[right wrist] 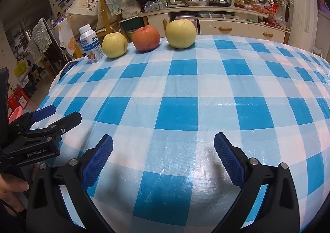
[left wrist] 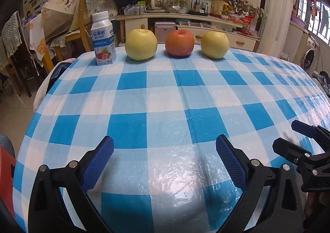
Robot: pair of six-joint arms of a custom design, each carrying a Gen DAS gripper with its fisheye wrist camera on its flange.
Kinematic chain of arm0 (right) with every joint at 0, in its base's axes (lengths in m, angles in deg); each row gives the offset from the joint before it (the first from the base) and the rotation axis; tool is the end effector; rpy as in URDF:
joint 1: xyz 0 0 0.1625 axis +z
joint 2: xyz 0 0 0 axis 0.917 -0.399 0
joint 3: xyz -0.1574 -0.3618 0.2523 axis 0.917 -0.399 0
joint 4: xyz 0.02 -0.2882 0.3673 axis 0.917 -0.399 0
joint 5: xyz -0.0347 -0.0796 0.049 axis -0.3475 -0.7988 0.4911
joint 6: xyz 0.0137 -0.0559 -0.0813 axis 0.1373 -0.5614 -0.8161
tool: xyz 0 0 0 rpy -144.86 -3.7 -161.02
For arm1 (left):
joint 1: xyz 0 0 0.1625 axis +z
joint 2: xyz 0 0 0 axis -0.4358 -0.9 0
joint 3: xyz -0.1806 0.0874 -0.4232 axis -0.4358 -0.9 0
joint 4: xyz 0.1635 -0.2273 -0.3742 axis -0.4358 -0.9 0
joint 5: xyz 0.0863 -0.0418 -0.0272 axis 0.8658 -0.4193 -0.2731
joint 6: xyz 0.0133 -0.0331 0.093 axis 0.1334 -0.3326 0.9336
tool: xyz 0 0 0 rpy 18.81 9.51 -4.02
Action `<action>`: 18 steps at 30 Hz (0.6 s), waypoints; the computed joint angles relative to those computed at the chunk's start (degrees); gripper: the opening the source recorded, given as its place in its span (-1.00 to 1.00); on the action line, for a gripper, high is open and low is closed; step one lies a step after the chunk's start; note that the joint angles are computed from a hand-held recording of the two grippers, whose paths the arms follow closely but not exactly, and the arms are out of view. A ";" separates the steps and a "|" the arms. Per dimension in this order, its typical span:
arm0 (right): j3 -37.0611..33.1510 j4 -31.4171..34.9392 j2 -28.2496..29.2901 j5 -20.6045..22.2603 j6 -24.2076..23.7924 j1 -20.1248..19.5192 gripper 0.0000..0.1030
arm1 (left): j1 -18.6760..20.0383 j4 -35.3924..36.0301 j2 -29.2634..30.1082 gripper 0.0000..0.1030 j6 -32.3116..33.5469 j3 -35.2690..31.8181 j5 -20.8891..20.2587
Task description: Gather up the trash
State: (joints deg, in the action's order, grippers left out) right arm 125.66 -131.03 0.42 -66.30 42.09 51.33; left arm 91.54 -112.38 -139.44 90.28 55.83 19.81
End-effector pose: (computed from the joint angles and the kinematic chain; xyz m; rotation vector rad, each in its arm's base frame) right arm 0.3644 -0.5582 -0.0126 0.1879 -2.3678 0.9723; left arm -0.0731 -0.6205 0.3103 0.7852 2.3553 -0.7173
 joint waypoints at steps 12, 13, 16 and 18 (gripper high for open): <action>-0.26 -0.11 0.27 0.13 -0.33 0.04 0.92 | -0.75 -0.64 -0.51 0.90 0.44 0.53 0.55; -0.30 -0.09 0.31 0.16 -0.32 0.03 0.92 | -0.69 -0.23 -0.50 0.90 0.03 0.41 0.65; -0.30 0.08 0.25 0.17 -0.17 0.03 0.92 | -0.57 -0.39 -0.42 0.90 -0.99 0.30 1.39; -0.37 0.37 0.23 0.18 -0.10 0.02 0.92 | -0.68 -1.73 -0.39 0.90 -0.97 0.54 2.23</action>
